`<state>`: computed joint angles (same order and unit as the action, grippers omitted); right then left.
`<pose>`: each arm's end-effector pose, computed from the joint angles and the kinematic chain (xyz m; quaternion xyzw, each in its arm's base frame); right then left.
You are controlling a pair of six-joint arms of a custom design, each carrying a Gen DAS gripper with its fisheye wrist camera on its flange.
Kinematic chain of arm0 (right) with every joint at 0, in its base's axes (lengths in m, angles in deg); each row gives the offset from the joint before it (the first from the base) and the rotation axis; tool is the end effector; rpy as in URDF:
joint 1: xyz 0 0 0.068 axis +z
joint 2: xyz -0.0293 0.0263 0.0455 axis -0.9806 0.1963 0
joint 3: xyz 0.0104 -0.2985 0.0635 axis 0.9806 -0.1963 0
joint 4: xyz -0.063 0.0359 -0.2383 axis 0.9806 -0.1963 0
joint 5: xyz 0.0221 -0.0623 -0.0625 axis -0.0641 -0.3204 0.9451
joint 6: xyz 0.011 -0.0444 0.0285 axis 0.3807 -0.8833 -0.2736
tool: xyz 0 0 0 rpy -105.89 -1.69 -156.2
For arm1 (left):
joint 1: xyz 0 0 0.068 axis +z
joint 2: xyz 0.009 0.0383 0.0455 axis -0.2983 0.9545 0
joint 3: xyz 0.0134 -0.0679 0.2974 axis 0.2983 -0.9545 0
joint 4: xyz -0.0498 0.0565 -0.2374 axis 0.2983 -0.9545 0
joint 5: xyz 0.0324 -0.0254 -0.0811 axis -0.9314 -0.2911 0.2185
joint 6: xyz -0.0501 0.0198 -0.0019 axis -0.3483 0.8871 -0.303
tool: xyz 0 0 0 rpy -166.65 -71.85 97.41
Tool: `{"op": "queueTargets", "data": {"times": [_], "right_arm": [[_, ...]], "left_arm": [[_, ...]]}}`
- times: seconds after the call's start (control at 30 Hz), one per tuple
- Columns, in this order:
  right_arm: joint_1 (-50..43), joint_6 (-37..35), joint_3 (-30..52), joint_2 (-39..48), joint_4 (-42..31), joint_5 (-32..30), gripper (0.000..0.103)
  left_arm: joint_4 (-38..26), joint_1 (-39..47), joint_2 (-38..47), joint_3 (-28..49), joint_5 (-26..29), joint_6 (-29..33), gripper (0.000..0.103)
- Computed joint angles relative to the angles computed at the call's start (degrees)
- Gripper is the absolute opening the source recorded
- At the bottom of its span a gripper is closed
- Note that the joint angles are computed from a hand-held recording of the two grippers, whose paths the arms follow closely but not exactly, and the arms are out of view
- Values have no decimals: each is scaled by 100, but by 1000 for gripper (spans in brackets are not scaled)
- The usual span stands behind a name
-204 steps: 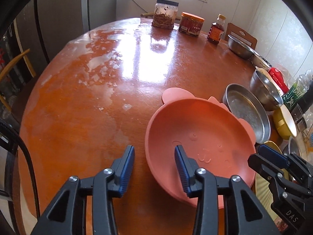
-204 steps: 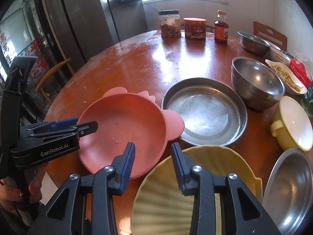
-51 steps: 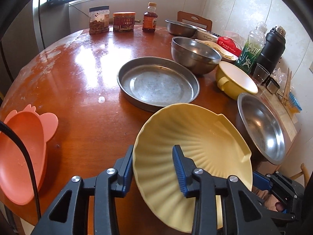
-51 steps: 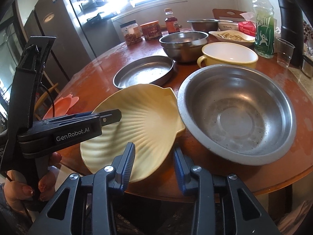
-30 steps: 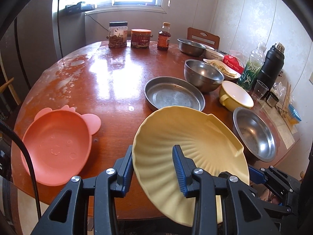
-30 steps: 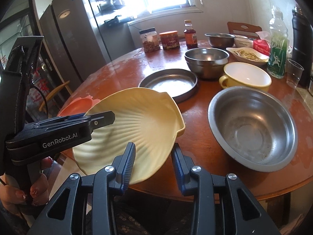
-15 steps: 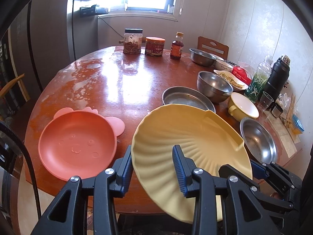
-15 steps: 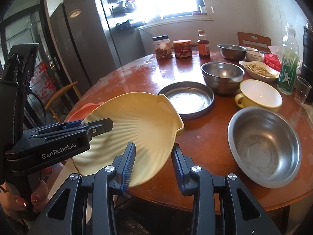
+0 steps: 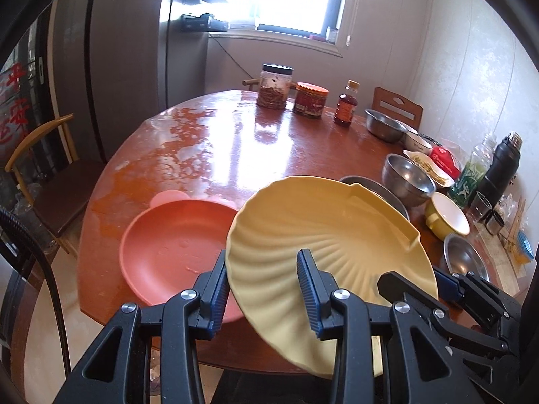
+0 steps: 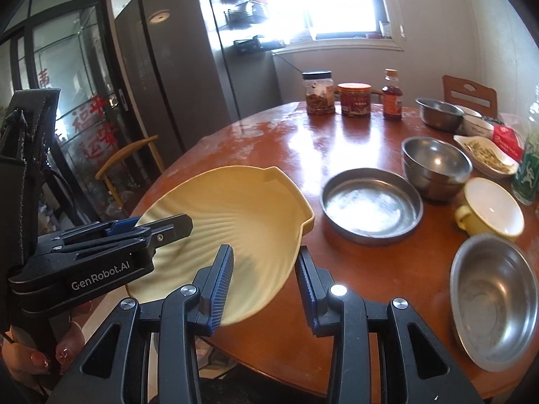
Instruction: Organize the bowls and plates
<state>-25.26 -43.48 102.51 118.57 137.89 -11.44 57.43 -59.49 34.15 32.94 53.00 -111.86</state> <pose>0.1620 0.1961 0.0356 -0.0694 0.8878 0.1690 0.4225 0.1704 -0.1386 0.0491 0.0298 0.9174 -0.0950 0.3853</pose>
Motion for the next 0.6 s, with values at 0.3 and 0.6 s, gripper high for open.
{"op": "queueTargets", "data": {"times": [0.3, 0.6], "right_arm": [[-125, -482, 947, -345, -981, -291, 39], [-296, -950, 1845, -334, -1665, -614, 39]], "left_arm": [[-96, 805, -330, -101, 153, 509, 39], [-202, 1539, -576, -70, 273, 964, 39]]}}
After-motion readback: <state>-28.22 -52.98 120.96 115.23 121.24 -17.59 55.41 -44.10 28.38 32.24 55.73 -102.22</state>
